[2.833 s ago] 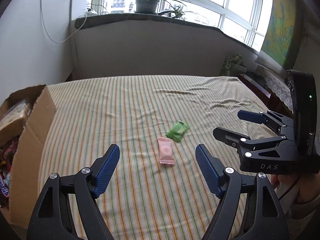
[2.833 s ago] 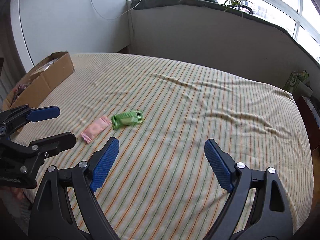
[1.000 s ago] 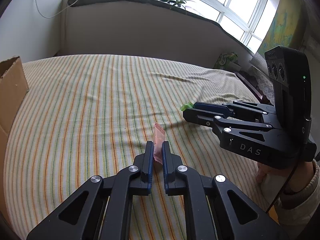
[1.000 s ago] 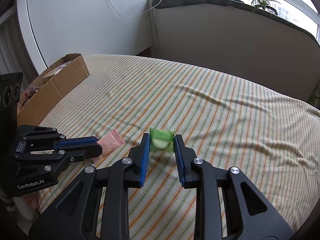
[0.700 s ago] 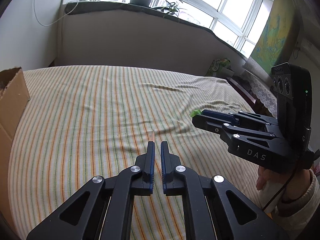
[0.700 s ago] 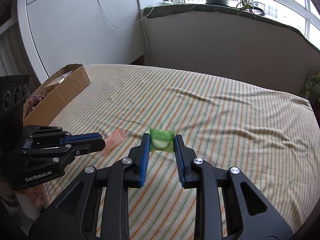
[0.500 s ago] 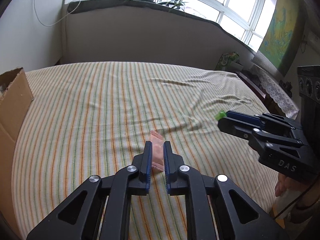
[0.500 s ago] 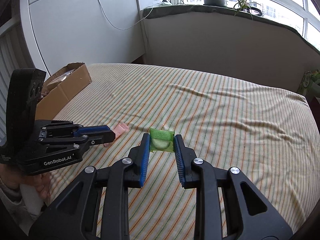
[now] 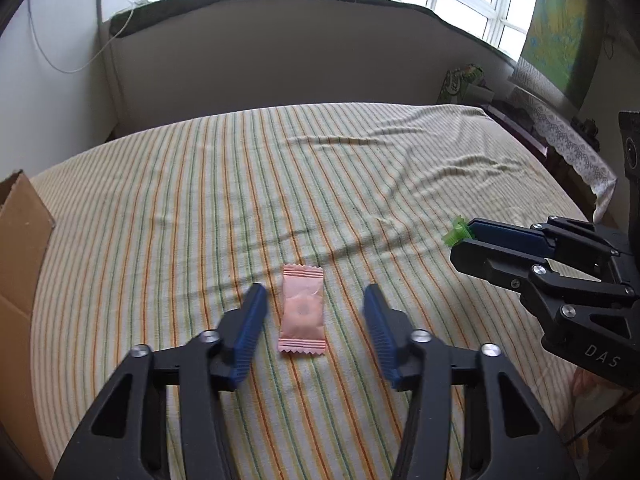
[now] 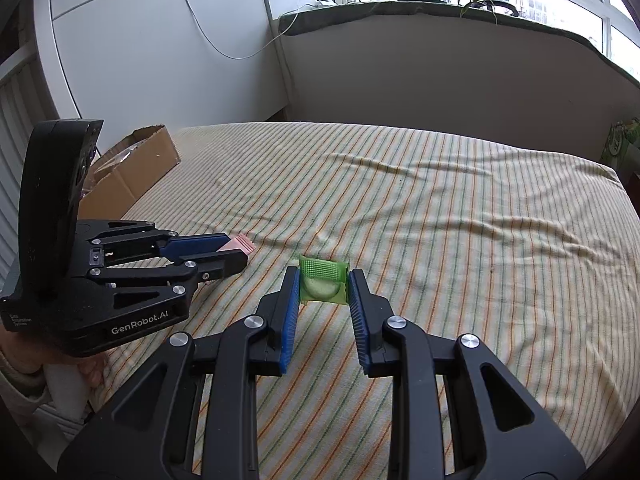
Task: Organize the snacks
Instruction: 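Grasp the pink candy with the left gripper, then carry the pink candy and green packet over the cardboard box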
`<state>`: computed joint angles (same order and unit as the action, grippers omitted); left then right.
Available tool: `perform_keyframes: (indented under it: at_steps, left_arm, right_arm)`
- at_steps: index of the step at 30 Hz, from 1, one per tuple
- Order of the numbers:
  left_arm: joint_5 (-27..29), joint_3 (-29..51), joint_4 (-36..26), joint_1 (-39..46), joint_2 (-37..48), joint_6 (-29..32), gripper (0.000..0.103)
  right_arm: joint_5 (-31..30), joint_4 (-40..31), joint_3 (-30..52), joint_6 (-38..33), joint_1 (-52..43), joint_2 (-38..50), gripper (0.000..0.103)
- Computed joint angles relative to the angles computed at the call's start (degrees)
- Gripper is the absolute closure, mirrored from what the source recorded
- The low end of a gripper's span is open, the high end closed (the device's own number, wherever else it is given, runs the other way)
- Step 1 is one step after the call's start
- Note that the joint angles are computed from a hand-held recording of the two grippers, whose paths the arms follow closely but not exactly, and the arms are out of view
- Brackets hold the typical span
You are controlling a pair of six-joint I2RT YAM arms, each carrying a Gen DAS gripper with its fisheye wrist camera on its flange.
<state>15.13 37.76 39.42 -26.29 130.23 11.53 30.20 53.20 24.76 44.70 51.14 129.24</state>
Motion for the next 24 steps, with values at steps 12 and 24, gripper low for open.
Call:
perform_keyframes:
  at_steps: [12,24]
  left_arm:
    - [5.3,-7.7,9.0,2.9,-3.8,-0.4,0.087]
    - [14.5,-16.8,18.0,8.1,-10.1,-4.8,0.087]
  right_arm:
    - [3.3,2.1,-2.2,2.5,1.8,-0.7,0.078]
    - [16.7,-16.9,-1.7,9.5,11.4,-16.6,0.078]
